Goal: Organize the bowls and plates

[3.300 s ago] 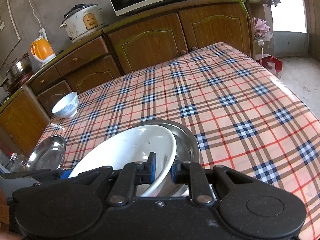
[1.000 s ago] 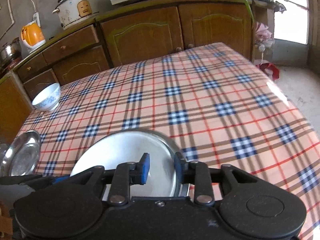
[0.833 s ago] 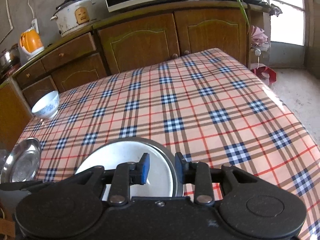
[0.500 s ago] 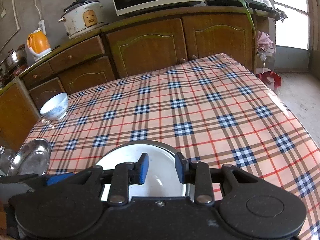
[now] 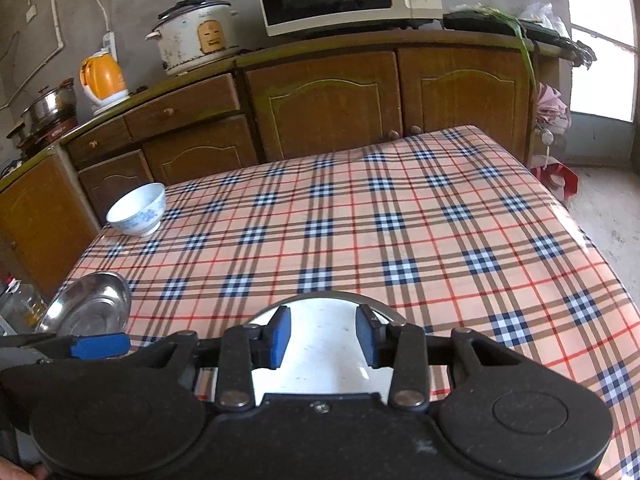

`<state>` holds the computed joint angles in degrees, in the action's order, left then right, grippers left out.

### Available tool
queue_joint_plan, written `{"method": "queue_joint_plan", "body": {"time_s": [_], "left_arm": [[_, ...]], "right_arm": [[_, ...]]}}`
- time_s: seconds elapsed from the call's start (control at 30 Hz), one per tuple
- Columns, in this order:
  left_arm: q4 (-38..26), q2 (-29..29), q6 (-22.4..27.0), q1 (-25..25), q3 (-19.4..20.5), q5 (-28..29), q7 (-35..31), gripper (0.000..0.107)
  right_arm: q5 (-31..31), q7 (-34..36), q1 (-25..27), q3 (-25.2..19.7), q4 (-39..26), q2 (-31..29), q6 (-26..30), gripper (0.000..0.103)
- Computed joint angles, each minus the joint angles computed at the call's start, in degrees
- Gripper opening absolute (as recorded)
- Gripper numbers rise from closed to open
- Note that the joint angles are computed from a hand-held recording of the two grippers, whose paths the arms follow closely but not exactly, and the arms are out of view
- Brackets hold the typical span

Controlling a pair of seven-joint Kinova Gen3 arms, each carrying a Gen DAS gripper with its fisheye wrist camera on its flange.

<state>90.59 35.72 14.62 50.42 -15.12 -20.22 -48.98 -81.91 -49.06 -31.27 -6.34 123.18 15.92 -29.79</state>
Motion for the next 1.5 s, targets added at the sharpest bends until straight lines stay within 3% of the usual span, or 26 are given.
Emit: {"method": "queue_joint_plan", "body": {"time_s": [0.7, 1.5], "left_arm": [[5.71, -3.63, -3.93, 0.98, -7.0, -0.14, 3.1, 0.069], [8.48, -5.06, -6.24, -1.19, -11.83, 3.28, 0.6, 0.07]], "right_arm": [[-9.03, 15.26, -0.36, -4.48, -9.75, 3.16, -0.75, 0.045], [-14.47, 28.93, 1.77, -11.24, -23.4, 10.18, -2.08, 0.045]]}}
